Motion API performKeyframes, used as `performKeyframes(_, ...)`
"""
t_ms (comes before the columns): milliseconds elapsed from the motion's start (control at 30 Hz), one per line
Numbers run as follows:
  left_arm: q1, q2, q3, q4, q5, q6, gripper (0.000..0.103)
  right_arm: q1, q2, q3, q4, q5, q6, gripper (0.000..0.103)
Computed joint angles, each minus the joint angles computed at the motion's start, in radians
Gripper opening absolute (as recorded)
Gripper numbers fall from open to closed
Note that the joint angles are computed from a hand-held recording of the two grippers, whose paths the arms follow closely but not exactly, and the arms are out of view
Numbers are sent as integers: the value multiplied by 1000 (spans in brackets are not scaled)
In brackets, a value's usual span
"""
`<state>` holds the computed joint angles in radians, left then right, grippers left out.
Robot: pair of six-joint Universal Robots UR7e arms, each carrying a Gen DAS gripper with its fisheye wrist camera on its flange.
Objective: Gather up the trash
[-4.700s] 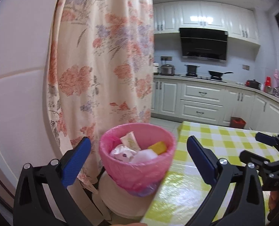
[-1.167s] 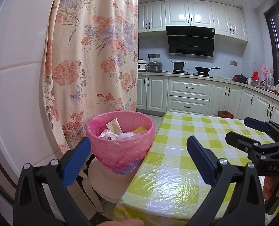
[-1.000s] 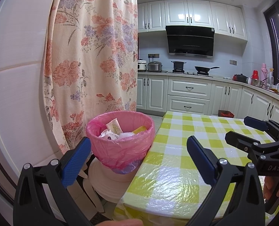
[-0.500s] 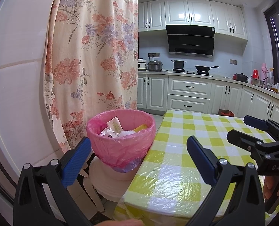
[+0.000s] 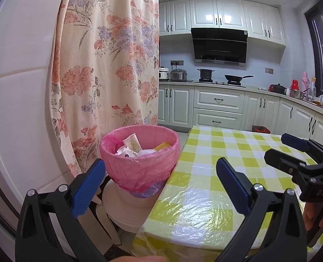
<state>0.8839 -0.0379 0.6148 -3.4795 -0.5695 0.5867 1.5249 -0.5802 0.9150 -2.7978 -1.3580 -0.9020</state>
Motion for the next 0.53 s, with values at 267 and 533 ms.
performKeyframes(267, 1, -6, 21, -13, -9, 12, 98, -1, 3, -4, -1, -3, 1, 93)
performKeyframes(533, 5, -12, 30, 1, -30, 3, 98, 0, 6, -9, 0, -8, 7, 93)
